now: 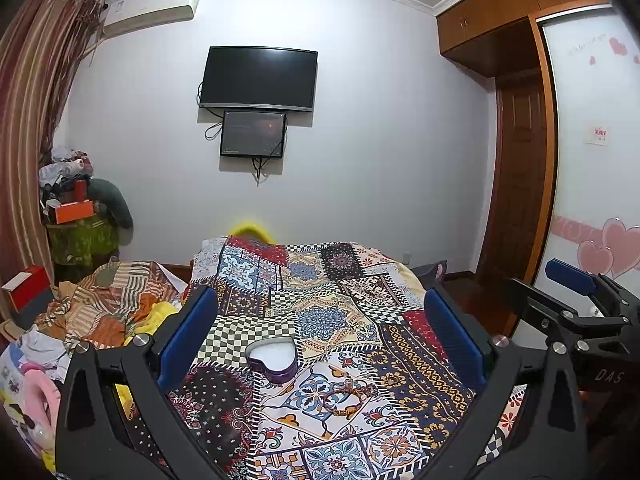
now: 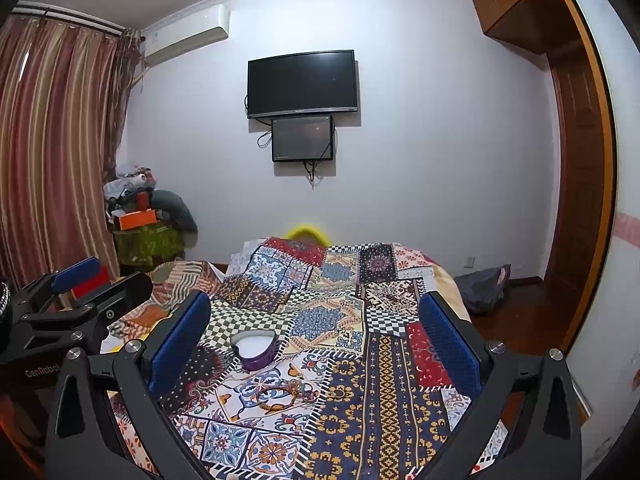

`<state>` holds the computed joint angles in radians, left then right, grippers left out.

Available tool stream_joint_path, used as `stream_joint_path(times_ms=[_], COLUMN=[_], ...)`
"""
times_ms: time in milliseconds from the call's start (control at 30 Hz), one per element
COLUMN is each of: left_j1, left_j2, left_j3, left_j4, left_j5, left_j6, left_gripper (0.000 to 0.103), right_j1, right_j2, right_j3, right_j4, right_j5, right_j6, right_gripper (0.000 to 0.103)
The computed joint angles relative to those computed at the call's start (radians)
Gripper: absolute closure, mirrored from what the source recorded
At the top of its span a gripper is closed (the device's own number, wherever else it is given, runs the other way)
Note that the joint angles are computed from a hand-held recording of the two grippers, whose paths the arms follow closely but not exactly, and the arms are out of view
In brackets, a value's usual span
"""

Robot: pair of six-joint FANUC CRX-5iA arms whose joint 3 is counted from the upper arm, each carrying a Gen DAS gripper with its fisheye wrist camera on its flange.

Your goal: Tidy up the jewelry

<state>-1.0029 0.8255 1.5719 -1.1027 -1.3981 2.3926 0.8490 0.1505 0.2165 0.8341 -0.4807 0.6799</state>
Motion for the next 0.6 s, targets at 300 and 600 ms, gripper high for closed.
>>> stream_joint_path(times_ms=[300, 600], left_j1=[0.001, 0.001], left_j2=[0.024, 0.034], left_j3=[0.040, 0.056], left_j4=[-0.001, -0.001], left_j5=[-0.014, -0.018], left_j6=[-0.018, -0.025], left_gripper=[0.000, 0.000], right_j1=[-0.006, -0.006], right_j2=[0.009, 0.008], right_j3=[0.013, 0.016], right_j4=[-0.021, -0.026], right_j5=[0.003, 0.001], right_j6=[0.020, 0.028], right_gripper=[0.000, 0.000])
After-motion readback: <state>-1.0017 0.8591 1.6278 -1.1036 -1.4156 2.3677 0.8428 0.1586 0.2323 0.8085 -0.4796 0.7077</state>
